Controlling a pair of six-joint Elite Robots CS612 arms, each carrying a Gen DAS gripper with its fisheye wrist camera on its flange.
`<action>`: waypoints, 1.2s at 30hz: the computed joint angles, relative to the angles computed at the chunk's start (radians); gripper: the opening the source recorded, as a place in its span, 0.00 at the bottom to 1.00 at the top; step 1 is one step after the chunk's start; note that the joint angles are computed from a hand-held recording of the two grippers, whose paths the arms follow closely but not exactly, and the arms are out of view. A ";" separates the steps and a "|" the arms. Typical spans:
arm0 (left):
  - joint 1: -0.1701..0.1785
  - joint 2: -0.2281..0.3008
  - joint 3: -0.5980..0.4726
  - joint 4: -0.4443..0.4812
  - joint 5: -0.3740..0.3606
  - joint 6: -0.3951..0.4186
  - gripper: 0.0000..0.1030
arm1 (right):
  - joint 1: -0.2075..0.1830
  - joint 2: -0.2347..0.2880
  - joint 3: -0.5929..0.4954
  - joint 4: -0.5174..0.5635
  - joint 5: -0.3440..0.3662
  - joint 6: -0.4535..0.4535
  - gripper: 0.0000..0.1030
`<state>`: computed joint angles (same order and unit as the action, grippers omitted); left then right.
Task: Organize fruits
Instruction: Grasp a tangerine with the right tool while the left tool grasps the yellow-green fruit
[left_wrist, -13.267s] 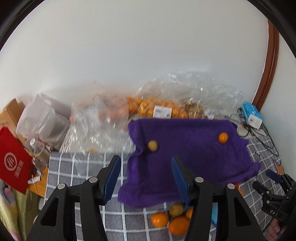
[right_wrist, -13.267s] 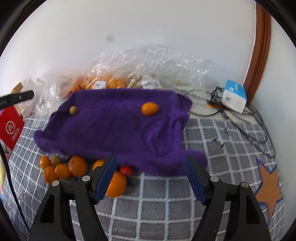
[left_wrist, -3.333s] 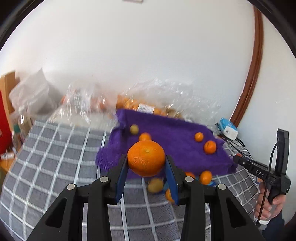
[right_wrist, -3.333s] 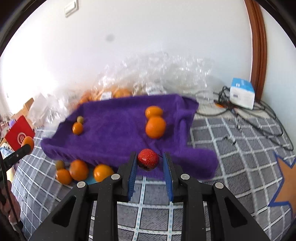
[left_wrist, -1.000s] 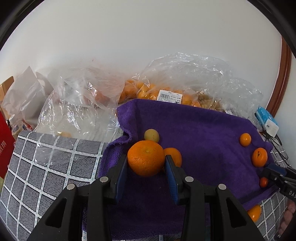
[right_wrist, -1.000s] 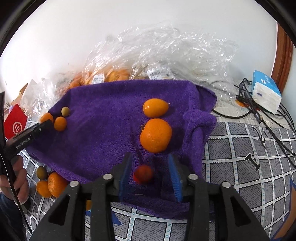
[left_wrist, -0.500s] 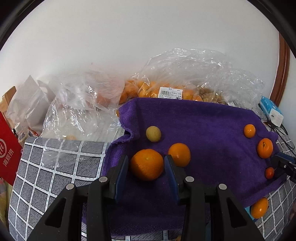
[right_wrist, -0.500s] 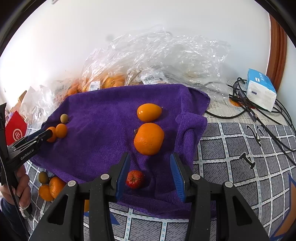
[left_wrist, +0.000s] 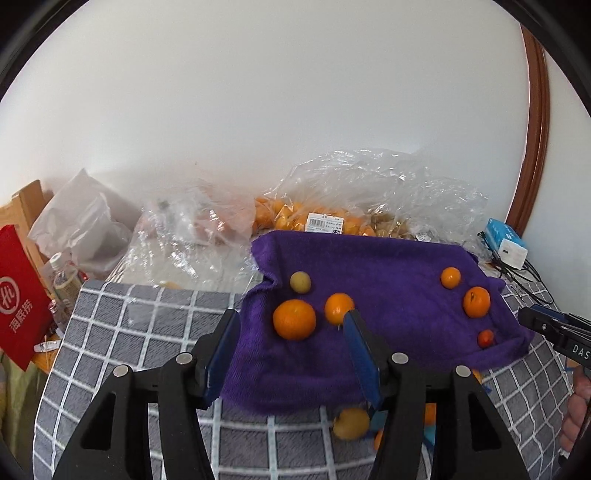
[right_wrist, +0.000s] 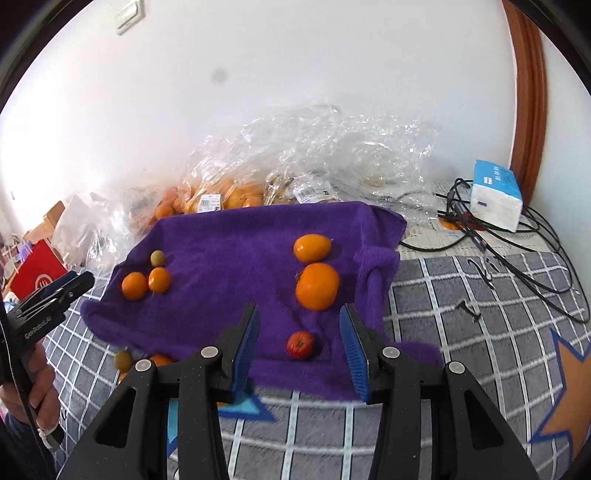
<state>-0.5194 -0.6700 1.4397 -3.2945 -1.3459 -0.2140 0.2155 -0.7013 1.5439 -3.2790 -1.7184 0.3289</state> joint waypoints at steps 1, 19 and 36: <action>-0.001 -0.006 0.018 -0.010 0.007 -0.003 0.54 | 0.005 -0.002 0.005 0.003 -0.007 0.006 0.43; 0.030 -0.023 0.112 0.076 -0.078 -0.076 0.54 | 0.043 0.035 -0.024 0.083 0.087 -0.027 0.43; 0.039 -0.028 0.136 0.050 -0.130 -0.128 0.54 | 0.063 0.048 -0.043 0.106 0.005 -0.075 0.34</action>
<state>-0.4808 -0.6975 1.5761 -3.2448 -1.4756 -0.3424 0.2782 -0.6533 1.5014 -3.1734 -1.7137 0.2535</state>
